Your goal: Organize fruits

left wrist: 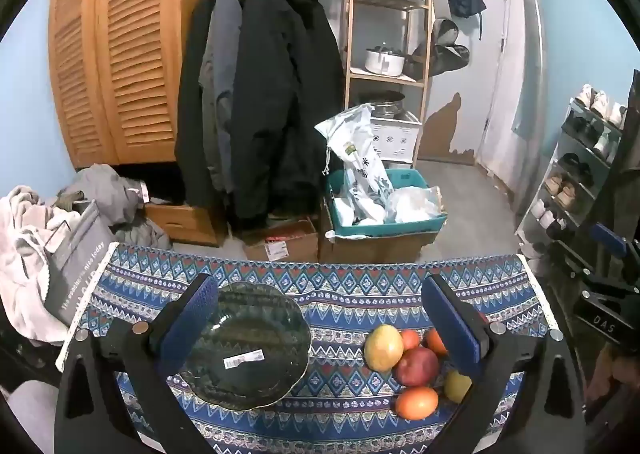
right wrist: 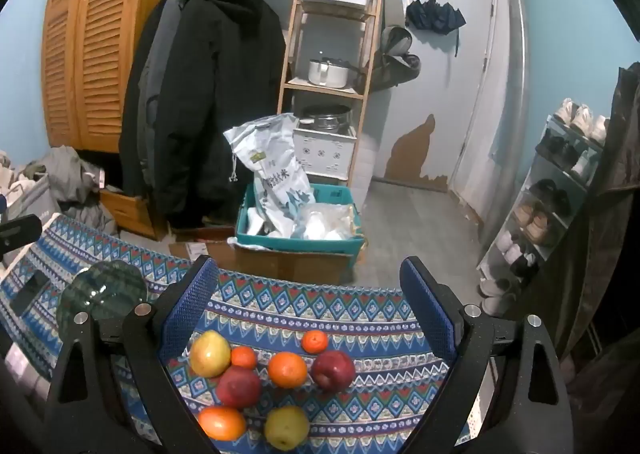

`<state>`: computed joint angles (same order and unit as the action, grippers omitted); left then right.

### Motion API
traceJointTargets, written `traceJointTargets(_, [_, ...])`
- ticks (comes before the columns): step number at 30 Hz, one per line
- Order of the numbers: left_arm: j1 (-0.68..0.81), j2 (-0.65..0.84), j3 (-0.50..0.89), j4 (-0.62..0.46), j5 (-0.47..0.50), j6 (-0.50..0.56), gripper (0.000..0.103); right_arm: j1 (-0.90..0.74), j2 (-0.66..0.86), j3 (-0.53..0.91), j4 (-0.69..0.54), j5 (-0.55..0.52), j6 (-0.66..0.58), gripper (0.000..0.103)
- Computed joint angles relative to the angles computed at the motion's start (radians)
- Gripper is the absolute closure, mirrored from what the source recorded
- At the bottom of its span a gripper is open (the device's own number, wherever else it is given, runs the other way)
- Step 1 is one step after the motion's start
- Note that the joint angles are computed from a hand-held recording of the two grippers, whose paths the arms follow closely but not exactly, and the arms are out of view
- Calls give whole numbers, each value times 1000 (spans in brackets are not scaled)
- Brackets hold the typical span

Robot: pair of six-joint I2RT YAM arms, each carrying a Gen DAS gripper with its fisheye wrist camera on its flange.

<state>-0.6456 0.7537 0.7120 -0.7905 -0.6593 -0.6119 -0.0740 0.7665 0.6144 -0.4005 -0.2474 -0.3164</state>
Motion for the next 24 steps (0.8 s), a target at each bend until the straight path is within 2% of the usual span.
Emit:
traceJointTargets(2, [-28, 11, -7, -6, -23, -35, 1, -1, 0, -2, 6, -2, 4, 12])
traceJointTargets(3, [2, 10, -8, 3, 6, -15, 1, 0, 1, -1, 5, -2, 4, 12])
traceJointTargets(7, [7, 2, -15, 9, 17, -18, 1, 1, 0, -2, 5, -5, 5, 12])
traceJointTargets(8, [52, 0, 0, 12, 51, 17, 1, 2, -1, -3, 5, -4, 5, 12])
traceJointTargets(17, [48, -9, 0, 10, 47, 20, 1, 45, -13, 10, -16, 40, 27, 12])
traceJointTargets(20, [47, -17, 0, 10, 40, 18, 1, -20, 3, -5, 10, -17, -9, 12])
traceJointTargets(24, [39, -19, -7, 17, 31, 16, 1, -8, 8, -7, 15, -9, -5, 12])
